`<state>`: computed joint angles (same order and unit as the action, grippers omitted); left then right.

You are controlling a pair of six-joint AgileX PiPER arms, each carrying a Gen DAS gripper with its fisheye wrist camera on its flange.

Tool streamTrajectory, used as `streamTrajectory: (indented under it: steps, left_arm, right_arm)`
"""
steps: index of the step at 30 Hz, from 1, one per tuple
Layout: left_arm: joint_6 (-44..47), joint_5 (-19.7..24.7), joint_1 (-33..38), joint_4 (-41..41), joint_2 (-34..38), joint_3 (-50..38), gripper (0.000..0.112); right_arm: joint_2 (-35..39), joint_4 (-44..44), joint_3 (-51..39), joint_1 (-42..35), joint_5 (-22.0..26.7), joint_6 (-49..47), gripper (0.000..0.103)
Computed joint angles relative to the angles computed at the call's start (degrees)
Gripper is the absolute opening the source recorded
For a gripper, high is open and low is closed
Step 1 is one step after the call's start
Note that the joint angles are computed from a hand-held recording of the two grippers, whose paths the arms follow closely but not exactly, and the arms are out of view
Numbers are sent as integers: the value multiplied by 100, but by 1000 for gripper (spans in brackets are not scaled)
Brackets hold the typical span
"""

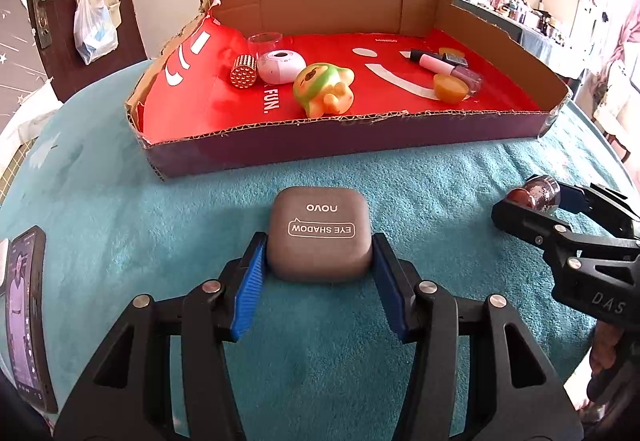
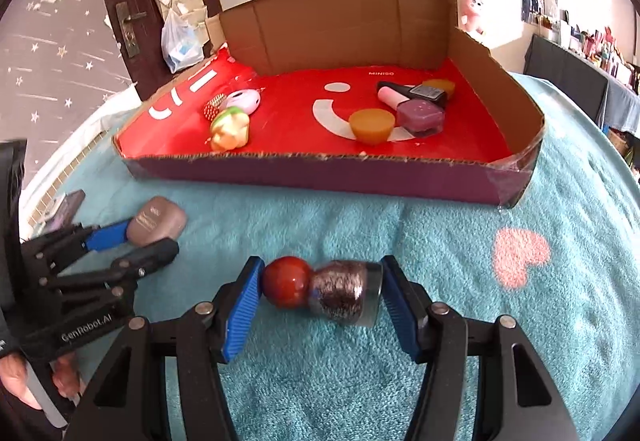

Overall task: Organize rigid objects
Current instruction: 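Lift and carry the eye shadow compact and glitter bottle over the red box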

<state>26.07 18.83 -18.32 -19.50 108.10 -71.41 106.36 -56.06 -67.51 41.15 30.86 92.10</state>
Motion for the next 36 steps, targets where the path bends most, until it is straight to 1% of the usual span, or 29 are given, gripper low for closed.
streamTrajectory:
  steps: [4,7,13,16,18,19,20,22,24,29,33,36]
  left_arm:
    - [321,-41,52,-365,12,26,53]
    - [238,-82,60,-341,40,18,61]
    - [385,-89,95,-526,42,32,62]
    - [363,-129,90,-502,44,46,62]
    - [269,-146,73,-409,37,49,61]
    - [204,-159,58,-330,32,51,59]
    - [175,-182,45,-283,21,65,53]
    - [325,-172,52,-415,-9,86,49]
    - [415,-157,66,-513,-16,90,49]
    - [1288,24,261,-1525,-43,103,48]
    - [1370,72,266,-1563,-69,93,48]
    - [1611,63,265,-1783,-151,143,48]
  right_arm:
    - [75,-207,-46,73,150,155,62]
    - [124,-355,-64,126,252,290,62]
    - [238,-355,-207,217,518,219,63]
    - [243,-373,-208,239,545,209,64]
    - [241,-390,-201,246,559,270,64]
    - [249,-348,-208,237,544,238,63]
    - [260,-328,-224,250,574,212,61]
    - [320,-283,-322,305,727,103,61]
    - [357,-258,-383,331,812,30,61]
    - [202,-304,-175,215,501,238,61]
    - [131,-279,-107,157,359,299,61]
    - [69,-272,-66,132,251,330,61]
